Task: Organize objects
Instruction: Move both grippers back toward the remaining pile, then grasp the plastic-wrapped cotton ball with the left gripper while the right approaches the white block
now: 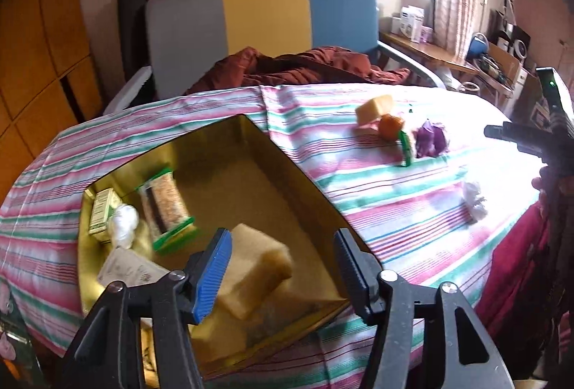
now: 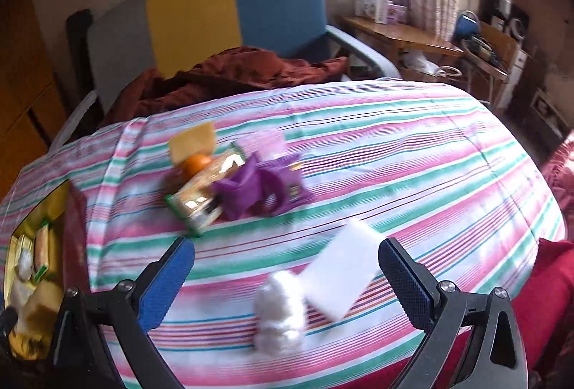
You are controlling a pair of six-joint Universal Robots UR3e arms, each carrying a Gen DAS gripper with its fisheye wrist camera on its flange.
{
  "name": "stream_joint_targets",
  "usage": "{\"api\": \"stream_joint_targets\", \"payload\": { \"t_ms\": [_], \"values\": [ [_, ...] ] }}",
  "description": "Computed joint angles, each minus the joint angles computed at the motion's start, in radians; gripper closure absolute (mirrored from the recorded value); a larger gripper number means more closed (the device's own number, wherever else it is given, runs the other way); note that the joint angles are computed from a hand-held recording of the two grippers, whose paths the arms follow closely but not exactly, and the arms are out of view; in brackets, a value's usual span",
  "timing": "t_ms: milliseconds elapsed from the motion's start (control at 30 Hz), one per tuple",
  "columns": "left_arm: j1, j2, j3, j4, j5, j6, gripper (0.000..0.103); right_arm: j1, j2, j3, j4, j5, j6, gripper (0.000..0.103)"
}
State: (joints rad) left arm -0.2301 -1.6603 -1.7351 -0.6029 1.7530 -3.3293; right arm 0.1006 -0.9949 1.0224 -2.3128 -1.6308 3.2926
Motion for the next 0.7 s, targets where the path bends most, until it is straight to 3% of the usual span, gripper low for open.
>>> {"api": "stream_joint_targets", "payload": {
  "t_ms": [133,267,567,700],
  "values": [
    [-0.025,-0.062,0.070,-0.016,-0.023,0.015,0.042,-0.068,-0.023,0.078,-0.079,0.039,0.054,0.000],
    [-0.059,-0.144,0.162,-0.040,-0.041,0.026,0.041,-0.138,-0.052,0.157,-0.147,0.181,0.144,0.000],
    [-0.116,-0.365,0.437,-0.151,-0.116,0.066,0.040,-0.193,-0.108,0.277,-0.270,0.290,0.222,0.000],
    [-0.116,-0.495,0.630,-0.261,-0.226,0.060,0.039,-0.216,-0.115,0.303,-0.290,0.326,0.250,0.000]
  ]
}}
